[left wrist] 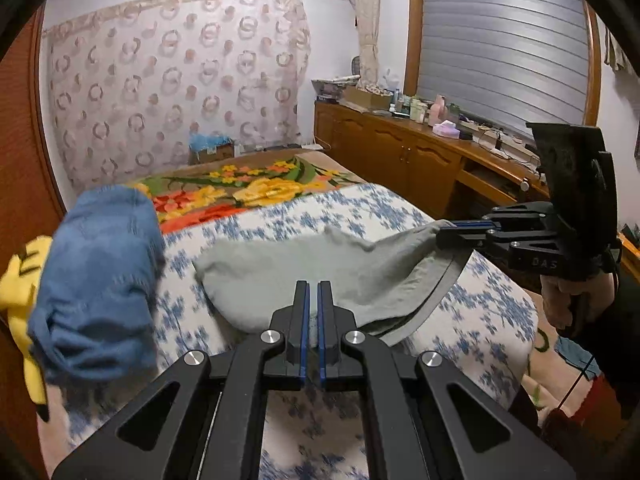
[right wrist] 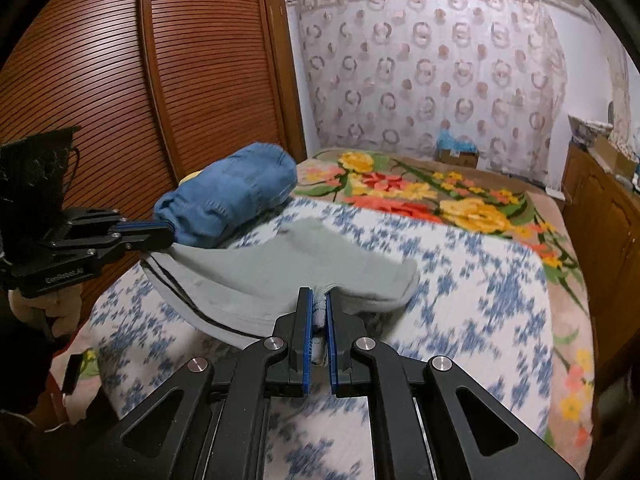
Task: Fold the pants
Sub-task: 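Lift the grey garment with both tools and fold it over itself, then lower the folded garment onto the bed and open both tools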
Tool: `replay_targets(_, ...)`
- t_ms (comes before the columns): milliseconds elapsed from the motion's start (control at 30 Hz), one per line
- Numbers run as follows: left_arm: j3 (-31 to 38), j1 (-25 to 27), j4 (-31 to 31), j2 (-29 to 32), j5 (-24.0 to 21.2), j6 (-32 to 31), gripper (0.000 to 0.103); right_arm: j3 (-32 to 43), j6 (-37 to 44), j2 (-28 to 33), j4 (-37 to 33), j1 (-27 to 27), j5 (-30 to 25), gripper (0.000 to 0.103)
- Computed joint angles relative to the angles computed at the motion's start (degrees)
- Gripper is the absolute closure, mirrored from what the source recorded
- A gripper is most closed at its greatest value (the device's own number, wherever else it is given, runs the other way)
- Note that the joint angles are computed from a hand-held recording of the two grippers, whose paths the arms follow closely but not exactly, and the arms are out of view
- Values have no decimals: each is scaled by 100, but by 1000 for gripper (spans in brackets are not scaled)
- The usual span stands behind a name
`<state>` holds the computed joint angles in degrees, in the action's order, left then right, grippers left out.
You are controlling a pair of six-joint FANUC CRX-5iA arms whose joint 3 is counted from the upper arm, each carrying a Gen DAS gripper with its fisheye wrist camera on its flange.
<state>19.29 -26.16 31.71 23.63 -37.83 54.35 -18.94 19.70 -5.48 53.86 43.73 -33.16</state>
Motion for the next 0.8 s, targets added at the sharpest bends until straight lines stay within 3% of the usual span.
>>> replay_targets(433,-822,-62,98,-400,155,-115,99,-442,-422,-208,-63,169,59,97)
replay_targets(800,-1245,-98,257,-675,301,-206,99,-879,-1098,-435,455,288,223,97)
